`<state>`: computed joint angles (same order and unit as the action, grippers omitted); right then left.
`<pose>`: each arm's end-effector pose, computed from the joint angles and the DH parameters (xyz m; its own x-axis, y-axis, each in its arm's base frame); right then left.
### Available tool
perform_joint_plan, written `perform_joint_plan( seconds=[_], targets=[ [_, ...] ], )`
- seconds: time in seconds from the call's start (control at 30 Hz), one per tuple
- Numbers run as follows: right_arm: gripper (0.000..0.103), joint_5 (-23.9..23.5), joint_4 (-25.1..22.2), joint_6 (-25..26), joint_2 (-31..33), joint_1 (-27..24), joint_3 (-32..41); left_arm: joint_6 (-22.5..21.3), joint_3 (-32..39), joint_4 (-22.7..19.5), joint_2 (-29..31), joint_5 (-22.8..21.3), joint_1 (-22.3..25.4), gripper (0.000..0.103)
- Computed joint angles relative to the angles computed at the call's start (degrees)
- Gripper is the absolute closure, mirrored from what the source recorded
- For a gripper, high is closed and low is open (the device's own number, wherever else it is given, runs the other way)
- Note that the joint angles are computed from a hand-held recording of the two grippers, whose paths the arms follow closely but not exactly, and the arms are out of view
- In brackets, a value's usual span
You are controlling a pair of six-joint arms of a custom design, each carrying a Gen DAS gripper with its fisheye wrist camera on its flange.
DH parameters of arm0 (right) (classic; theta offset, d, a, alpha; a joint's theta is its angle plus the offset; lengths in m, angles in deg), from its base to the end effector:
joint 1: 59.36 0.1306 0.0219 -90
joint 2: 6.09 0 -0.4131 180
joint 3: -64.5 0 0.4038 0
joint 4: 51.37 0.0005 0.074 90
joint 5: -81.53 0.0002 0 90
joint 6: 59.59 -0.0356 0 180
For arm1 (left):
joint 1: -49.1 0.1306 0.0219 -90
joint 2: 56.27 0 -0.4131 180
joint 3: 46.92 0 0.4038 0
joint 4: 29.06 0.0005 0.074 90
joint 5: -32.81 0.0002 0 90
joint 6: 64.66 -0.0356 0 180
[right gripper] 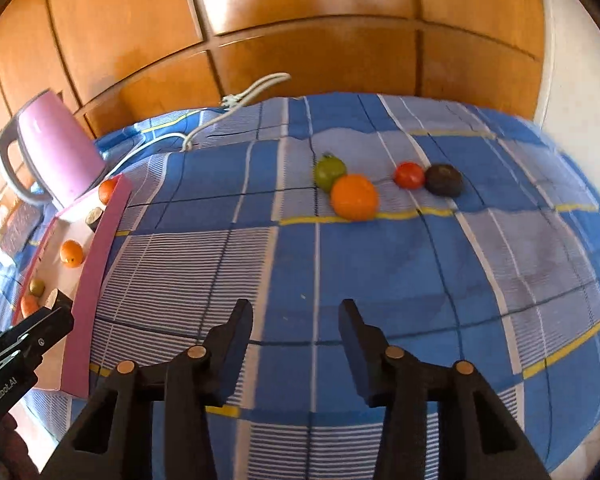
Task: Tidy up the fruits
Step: 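Withdraw both grippers from the tray back over the bedspread, then move the left gripper toward the orange while the right approaches the dark round fruit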
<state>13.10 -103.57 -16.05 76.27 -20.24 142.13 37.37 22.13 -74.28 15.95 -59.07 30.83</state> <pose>0.3404 0.2593 0.4169 -0.7604 0.2505 -0.5992 0.1743 0.9675 0.1833 0.3530 -0.1158 0.4196 -0.7554 0.0300 -0.6546 0.1382 0.9838 -0.1144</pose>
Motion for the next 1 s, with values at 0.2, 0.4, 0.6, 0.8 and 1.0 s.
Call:
perform_joint_plan(
  seconds=[0.2,0.4,0.6,0.8,1.0],
  targets=[
    [0.058,-2.3,-1.9,-2.4,-1.2,-2.4,-2.1,-0.8,0.1,0.4,0.5,1.0,-1.2,0.057],
    [0.058,-3.9,-2.1,-2.1,-2.3,-3.4,-3.3,-0.3,1.1,1.3,1.6,0.4,-2.2,0.047],
    [0.058,-3.4,-2.5,-2.0,-2.7,-3.9,-3.6,-0.5,2.7,1.7,3.4,1.9,-3.2,0.046],
    [0.058,-2.7,-2.9,-1.7,-3.2,-4.8,-4.0,-0.7,3.6,1.1,5.0,4.3,-4.9,0.046],
    [0.058,-1.3,-4.0,-1.2,-3.6,-5.6,-4.3,-1.2,4.6,0.5,6.9,5.3,-6.6,0.046]
  ],
)
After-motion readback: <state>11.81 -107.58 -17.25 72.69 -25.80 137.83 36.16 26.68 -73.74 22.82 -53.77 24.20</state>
